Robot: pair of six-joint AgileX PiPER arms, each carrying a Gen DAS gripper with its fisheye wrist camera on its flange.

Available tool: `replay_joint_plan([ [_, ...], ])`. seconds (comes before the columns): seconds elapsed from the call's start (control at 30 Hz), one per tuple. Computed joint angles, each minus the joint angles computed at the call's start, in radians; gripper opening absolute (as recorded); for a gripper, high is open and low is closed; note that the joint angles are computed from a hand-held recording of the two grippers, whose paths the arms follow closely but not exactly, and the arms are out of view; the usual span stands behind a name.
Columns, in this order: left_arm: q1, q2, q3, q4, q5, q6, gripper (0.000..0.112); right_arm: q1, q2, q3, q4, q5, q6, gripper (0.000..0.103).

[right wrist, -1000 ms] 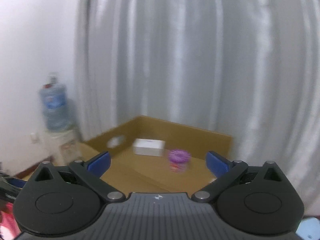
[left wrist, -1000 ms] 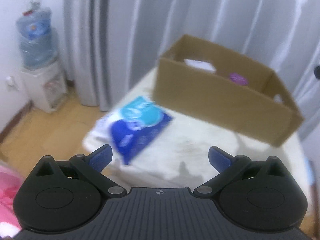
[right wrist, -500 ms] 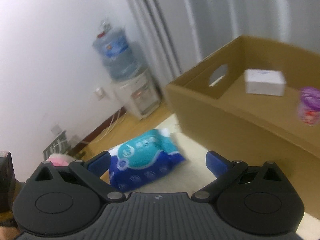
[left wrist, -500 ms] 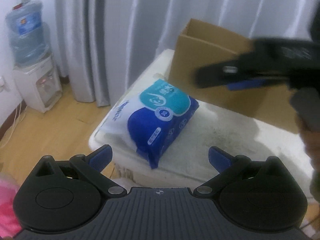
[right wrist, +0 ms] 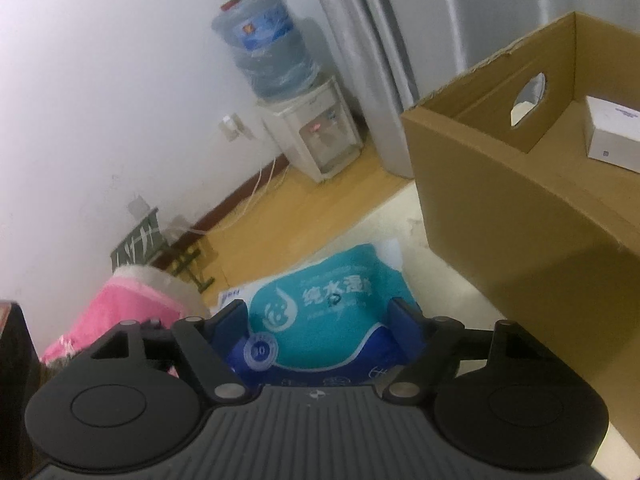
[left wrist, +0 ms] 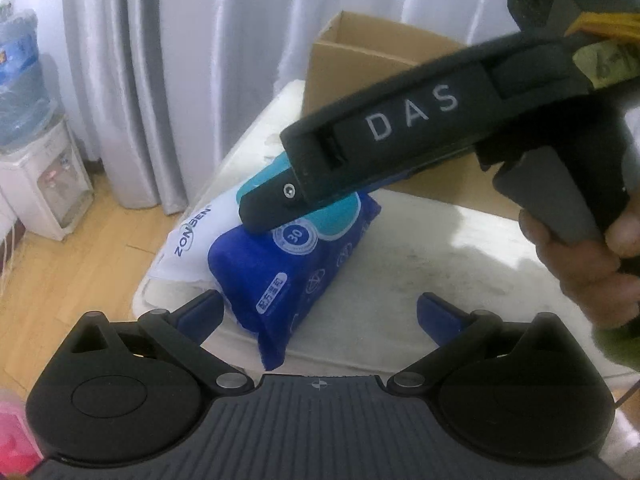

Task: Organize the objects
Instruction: 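Lower the right gripper onto the wet wipes pack and close around it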

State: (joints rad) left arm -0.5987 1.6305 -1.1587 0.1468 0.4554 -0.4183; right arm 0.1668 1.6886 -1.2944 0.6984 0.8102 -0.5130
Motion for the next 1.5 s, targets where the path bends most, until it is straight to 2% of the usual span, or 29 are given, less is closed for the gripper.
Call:
replay_joint_plan([
  [0.23, -0.054, 0.010, -0.034, -0.080, 0.031, 0.078, 0.103, -0.064, -0.070, 0.073, -0.005, 0.028, 0.043, 0.080],
  [0.4, -0.089, 0.025, -0.062, -0.281, 0.039, 0.268, 0.103, -0.200, -0.197, 0.220, 0.033, 0.057, 0.030, 0.082],
  [0.5, -0.106, 0.032, -0.065, -0.424, 0.040, 0.388, 0.103, -0.307, -0.276, 0.303, 0.070, 0.098, 0.009, 0.087],
  [0.67, -0.153, 0.022, -0.052, -0.401, 0.032, 0.386, 0.103, -0.432, -0.369, 0.395, 0.102, 0.132, -0.030, 0.089],
  [0.73, -0.152, 0.010, -0.037, -0.393, 0.030, 0.371, 0.103, -0.489, -0.398, 0.417, 0.140, 0.144, -0.061, 0.093],
  [0.77, -0.140, 0.005, -0.031, -0.410, 0.033, 0.387, 0.103, -0.518, -0.409, 0.427, 0.160, 0.144, -0.079, 0.099],
  [0.97, -0.065, 0.022, -0.024, -0.524, 0.065, 0.486, 0.103, -0.596, -0.359, 0.434, 0.221, 0.150, -0.123, 0.103],
  [1.17, -0.031, 0.031, -0.007, -0.652, 0.033, 0.662, 0.103, -0.587, -0.280, 0.437, 0.254, 0.150, -0.150, 0.103],
  [1.27, -0.047, 0.049, -0.052, -0.612, 0.036, 0.621, 0.103, -0.574, -0.251, 0.446, 0.275, 0.138, -0.172, 0.103],
  [1.43, -0.043, 0.033, -0.008, -0.664, -0.023, 0.674, 0.103, -0.562, -0.234, 0.463, 0.318, 0.127, -0.224, 0.103],
  [1.5, -0.055, 0.036, -0.014, -0.651, -0.036, 0.650, 0.103, -0.556, -0.235, 0.470, 0.328, 0.117, -0.238, 0.103],
])
